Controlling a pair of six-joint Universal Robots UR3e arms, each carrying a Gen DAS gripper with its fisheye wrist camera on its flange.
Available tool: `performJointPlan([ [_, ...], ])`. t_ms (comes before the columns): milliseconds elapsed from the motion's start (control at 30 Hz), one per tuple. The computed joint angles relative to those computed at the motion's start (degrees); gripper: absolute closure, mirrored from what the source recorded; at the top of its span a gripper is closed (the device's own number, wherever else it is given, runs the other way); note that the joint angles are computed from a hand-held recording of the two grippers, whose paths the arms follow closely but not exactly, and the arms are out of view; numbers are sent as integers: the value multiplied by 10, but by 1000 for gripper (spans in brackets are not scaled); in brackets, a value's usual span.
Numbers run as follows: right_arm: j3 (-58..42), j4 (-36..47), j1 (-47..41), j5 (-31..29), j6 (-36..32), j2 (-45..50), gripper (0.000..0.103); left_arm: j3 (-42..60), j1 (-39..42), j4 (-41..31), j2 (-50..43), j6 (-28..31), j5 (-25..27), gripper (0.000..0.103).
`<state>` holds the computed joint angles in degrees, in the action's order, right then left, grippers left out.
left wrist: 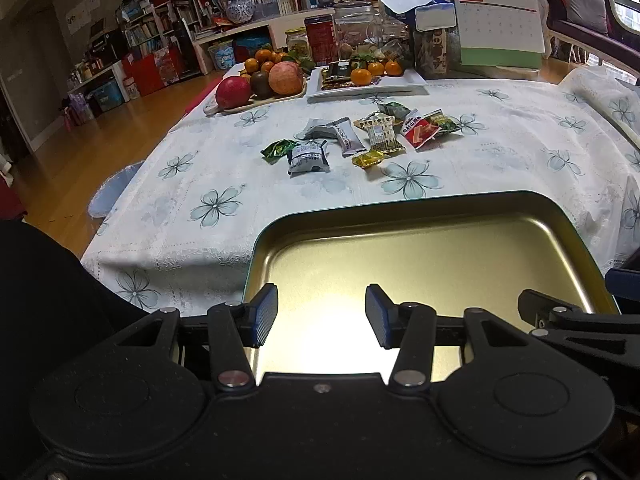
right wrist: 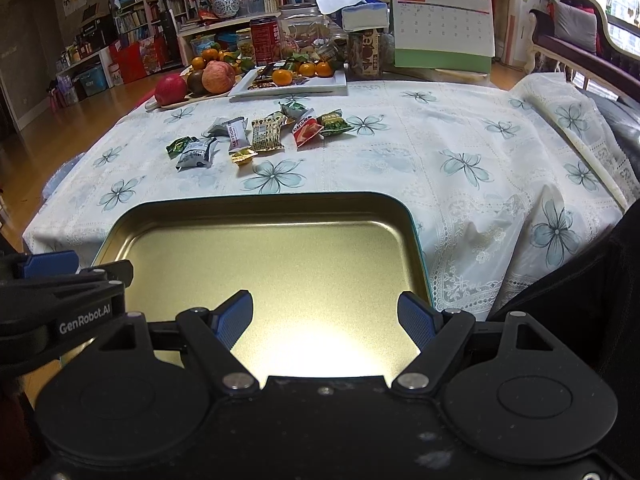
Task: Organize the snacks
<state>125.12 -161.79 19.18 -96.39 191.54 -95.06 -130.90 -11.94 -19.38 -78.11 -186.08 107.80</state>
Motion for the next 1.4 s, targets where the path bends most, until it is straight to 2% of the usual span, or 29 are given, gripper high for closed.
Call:
performJointPlan([
  [333,-28,34,-25,36,2,-11,25,48,19,-63,15,-25,4,48],
  [500,-62,62,-37,66,-17,5,33,105,20,-93,-20,6,15,48],
  [667,-110,72,-47,83,-52,45,34,179,42,-137,-71,30,-16,48],
  [833,-174,99,-74,107,-75,94,38,251,58,-174,-133,42,-41,48],
  [1100,-295,150,-103,131,-95,174,39,344,97,-211,-204,61,-86,48],
  [1267,-402,197,-105,144,-110,251,39,421,134,-237,-262,56,-111,48],
  [1400,-517,272,-105,154,-111,332,42,495,156,-263,-322,53,-115,48],
])
